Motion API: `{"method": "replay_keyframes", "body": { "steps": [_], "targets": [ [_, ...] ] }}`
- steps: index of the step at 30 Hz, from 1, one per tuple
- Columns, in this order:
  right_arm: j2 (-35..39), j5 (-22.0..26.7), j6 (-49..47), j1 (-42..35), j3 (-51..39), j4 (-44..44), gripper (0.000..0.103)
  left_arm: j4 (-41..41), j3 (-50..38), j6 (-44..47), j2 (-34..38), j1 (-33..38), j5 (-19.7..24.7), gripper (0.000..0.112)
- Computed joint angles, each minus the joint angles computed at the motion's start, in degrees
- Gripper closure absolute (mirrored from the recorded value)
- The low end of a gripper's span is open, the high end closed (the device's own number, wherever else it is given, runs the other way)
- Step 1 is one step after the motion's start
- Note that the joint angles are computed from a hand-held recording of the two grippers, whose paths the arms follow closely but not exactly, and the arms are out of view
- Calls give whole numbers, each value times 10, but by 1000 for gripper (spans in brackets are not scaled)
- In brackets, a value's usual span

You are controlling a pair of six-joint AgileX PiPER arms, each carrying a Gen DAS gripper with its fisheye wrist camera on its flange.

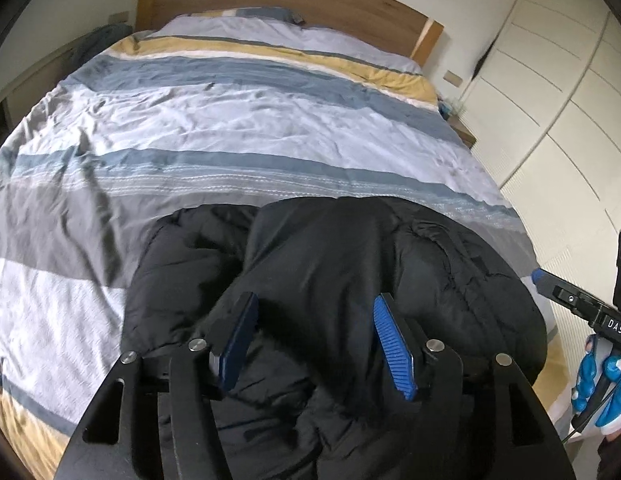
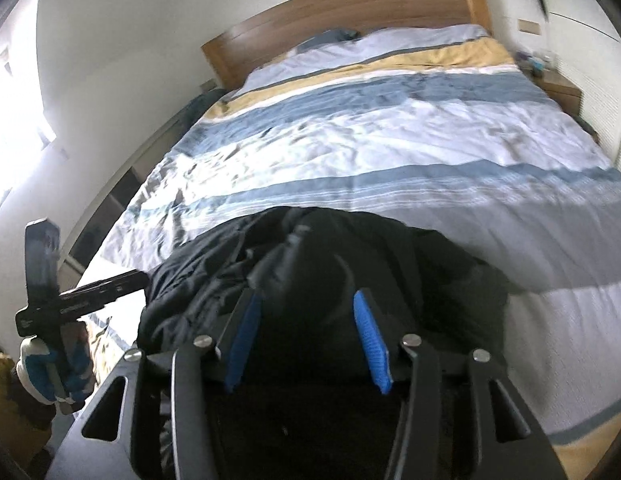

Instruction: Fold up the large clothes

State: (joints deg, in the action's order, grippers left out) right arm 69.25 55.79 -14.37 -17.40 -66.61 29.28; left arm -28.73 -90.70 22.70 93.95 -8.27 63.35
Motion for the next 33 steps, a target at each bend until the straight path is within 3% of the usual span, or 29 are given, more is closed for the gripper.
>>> {"method": "replay_keyframes", "body": {
  "steps": [6,17,33],
  "targets": [
    [34,-28,-13,53,20,-31,52,39,36,6,16,-40,-48,51],
    [59,-75,-96,36,108,-19,52,61,138,42,9,-62,-147,51],
    [77,-108,-124,38,140,-14,52,58,210,62,-12,-57,-199,43]
  ]
}}
